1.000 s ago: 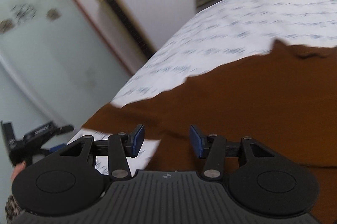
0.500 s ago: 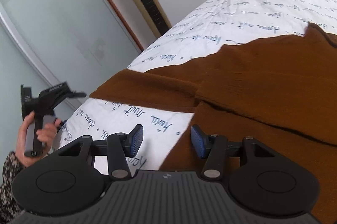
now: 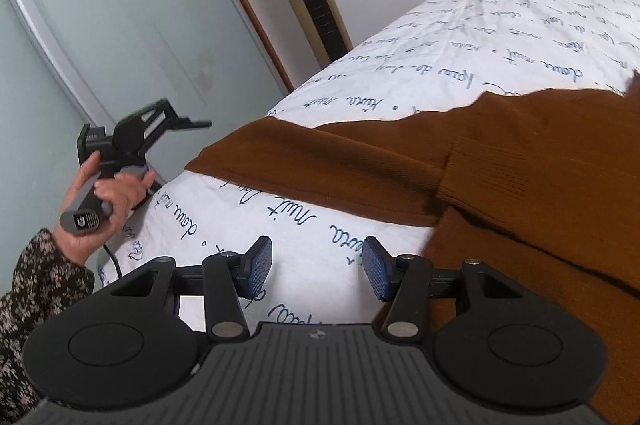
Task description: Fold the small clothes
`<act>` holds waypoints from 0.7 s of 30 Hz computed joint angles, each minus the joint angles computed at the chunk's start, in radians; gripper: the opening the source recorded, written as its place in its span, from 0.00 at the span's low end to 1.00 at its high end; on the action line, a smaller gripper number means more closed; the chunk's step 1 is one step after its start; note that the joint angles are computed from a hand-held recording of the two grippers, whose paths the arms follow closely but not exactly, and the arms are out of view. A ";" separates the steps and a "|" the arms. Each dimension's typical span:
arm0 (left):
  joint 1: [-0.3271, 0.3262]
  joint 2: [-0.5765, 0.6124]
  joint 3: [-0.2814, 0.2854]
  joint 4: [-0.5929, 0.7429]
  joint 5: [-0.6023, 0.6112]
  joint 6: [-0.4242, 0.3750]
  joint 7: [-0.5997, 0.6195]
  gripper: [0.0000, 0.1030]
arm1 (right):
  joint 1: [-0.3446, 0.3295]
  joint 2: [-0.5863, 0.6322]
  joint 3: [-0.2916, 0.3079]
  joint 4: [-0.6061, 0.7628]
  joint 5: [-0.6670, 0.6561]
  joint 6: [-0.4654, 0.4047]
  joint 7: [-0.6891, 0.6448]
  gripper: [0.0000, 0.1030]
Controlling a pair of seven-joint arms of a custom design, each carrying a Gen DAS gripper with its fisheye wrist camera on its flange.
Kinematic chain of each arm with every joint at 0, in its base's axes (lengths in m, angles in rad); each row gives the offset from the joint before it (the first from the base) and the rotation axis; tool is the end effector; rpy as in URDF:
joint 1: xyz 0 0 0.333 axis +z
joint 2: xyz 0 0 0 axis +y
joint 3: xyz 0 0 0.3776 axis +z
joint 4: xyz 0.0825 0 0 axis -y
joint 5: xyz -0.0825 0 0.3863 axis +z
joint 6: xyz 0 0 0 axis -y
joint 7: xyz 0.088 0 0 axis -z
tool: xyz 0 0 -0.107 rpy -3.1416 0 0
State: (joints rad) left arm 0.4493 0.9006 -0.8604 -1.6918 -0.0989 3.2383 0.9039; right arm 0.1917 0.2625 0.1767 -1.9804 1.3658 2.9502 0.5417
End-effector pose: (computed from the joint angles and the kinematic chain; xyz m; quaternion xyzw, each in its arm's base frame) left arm 0.7588 -0.1195 0.3375 0.8252 -0.2914 0.4617 0.1445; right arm 0.6179 0.1602 0.4344 -0.6679 0.6072 -0.0812 0.4227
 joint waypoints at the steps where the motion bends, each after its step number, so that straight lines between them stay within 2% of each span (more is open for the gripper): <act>1: 0.015 0.014 -0.021 -0.002 0.012 0.009 0.014 0.61 | 0.005 0.004 0.000 0.003 -0.011 0.005 0.004 0.51; 2: 0.025 0.019 -0.033 -0.010 0.024 0.018 0.023 0.57 | 0.007 0.009 0.001 0.007 -0.022 0.006 0.010 0.51; 4: 0.032 0.012 -0.034 -0.027 0.053 0.032 0.036 0.43 | 0.007 0.017 0.007 0.018 -0.036 0.005 0.018 0.51; 10: 0.073 0.012 -0.071 -0.074 0.126 0.082 0.025 0.39 | 0.015 0.081 0.038 0.110 -0.145 0.018 0.048 0.51; 14: 0.100 0.031 -0.098 -0.088 0.189 0.118 -0.014 0.39 | 0.020 0.163 0.087 0.226 -0.252 0.016 0.033 0.51; 16: 0.103 0.008 -0.084 -0.111 0.202 0.136 -0.046 0.39 | 0.032 0.218 0.104 0.301 -0.327 0.014 0.037 0.51; 17: 0.095 -0.014 -0.064 -0.121 0.206 0.138 -0.060 0.39 | 0.054 0.246 0.091 0.338 -0.391 0.011 0.060 0.51; 19: 0.081 -0.069 -0.018 -0.154 0.214 0.146 -0.088 0.39 | 0.135 0.303 0.015 0.411 -0.554 0.007 0.152 0.51; 21: 0.088 -0.106 0.001 -0.192 0.234 0.164 -0.111 0.39 | 0.202 0.356 -0.056 0.477 -0.687 0.003 0.213 0.51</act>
